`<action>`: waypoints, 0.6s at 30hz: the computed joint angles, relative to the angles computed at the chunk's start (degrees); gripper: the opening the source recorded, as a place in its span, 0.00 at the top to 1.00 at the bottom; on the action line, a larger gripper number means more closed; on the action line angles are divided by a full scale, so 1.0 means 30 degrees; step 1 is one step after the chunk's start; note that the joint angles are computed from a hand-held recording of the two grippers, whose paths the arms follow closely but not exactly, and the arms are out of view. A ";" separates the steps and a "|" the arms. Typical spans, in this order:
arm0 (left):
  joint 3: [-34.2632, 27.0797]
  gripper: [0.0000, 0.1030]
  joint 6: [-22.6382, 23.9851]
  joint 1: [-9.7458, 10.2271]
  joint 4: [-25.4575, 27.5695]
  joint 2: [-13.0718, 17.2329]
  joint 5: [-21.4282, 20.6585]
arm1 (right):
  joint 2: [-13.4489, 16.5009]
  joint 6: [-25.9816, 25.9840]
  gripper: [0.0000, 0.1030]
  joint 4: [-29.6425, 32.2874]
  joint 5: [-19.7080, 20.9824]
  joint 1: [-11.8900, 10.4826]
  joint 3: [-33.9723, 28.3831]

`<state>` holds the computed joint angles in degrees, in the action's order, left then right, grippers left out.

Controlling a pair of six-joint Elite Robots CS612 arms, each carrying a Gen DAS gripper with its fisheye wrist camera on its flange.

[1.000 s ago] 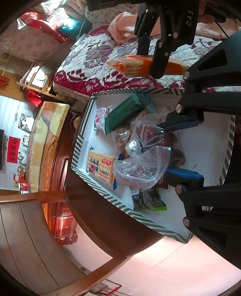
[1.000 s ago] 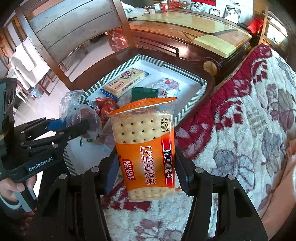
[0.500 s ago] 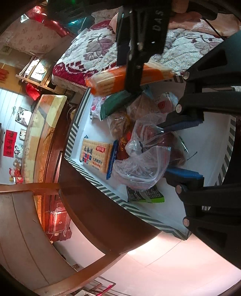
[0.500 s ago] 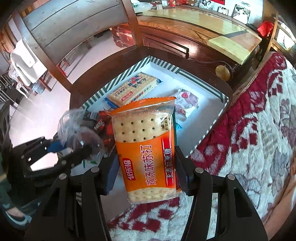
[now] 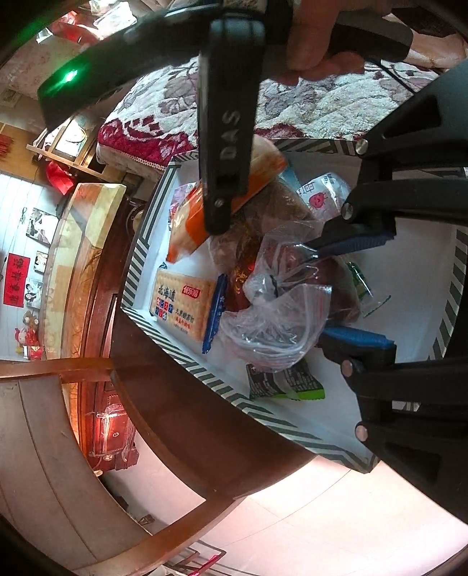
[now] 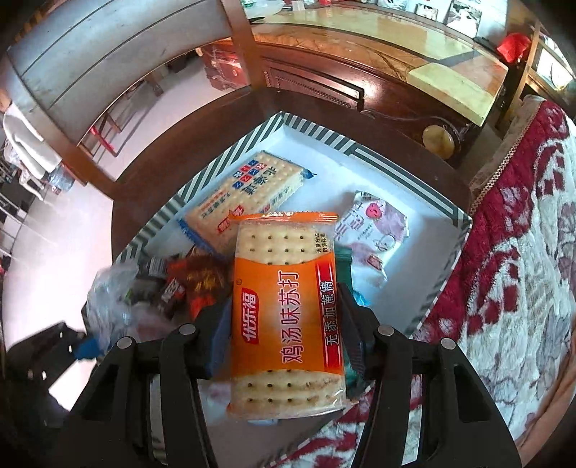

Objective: Organize snacks
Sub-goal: 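Open both tools to drop the date bag and orange packet into the box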

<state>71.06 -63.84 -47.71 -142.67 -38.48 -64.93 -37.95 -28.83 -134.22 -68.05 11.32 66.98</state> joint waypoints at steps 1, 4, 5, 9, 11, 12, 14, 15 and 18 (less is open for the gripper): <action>-0.0013 0.62 -0.0016 0.0001 0.0049 0.0002 0.0037 | 0.0056 0.0220 0.48 -0.0101 0.0144 -0.0017 -0.0036; -0.0110 0.61 -0.0140 -0.0014 0.0272 0.0026 0.0220 | 0.0126 0.1186 0.46 -0.0411 0.1134 -0.0211 0.0034; -0.0154 0.61 -0.0203 -0.0020 0.0377 0.0041 0.0289 | 0.0090 0.1402 0.45 -0.0501 0.1523 -0.0293 0.0128; -0.0350 0.48 -0.0668 -0.0080 0.1167 0.0088 0.0771 | -0.0341 0.1596 0.45 -0.1228 0.2262 -0.0544 0.0852; -0.0295 0.39 -0.0851 -0.0111 0.1176 0.0066 0.0918 | -0.0661 0.1674 0.44 -0.1753 0.2329 -0.0690 0.1363; -0.0270 0.37 -0.0899 -0.0144 0.1218 0.0049 0.1038 | -0.0784 0.1713 0.44 -0.1928 0.2428 -0.0773 0.1571; -0.0218 0.28 -0.1004 -0.0241 0.1261 0.0000 0.1407 | -0.1184 0.2011 0.44 -0.2785 0.2779 -0.1037 0.2359; -0.0165 0.26 -0.1089 -0.0310 0.1208 -0.0036 0.1670 | -0.1336 0.2128 0.44 -0.3211 0.2900 -0.1149 0.2696; -0.0143 0.24 -0.0966 -0.0484 0.0999 -0.0073 0.2159 | -0.1891 0.2593 0.44 -0.5019 0.3021 -0.1515 0.4013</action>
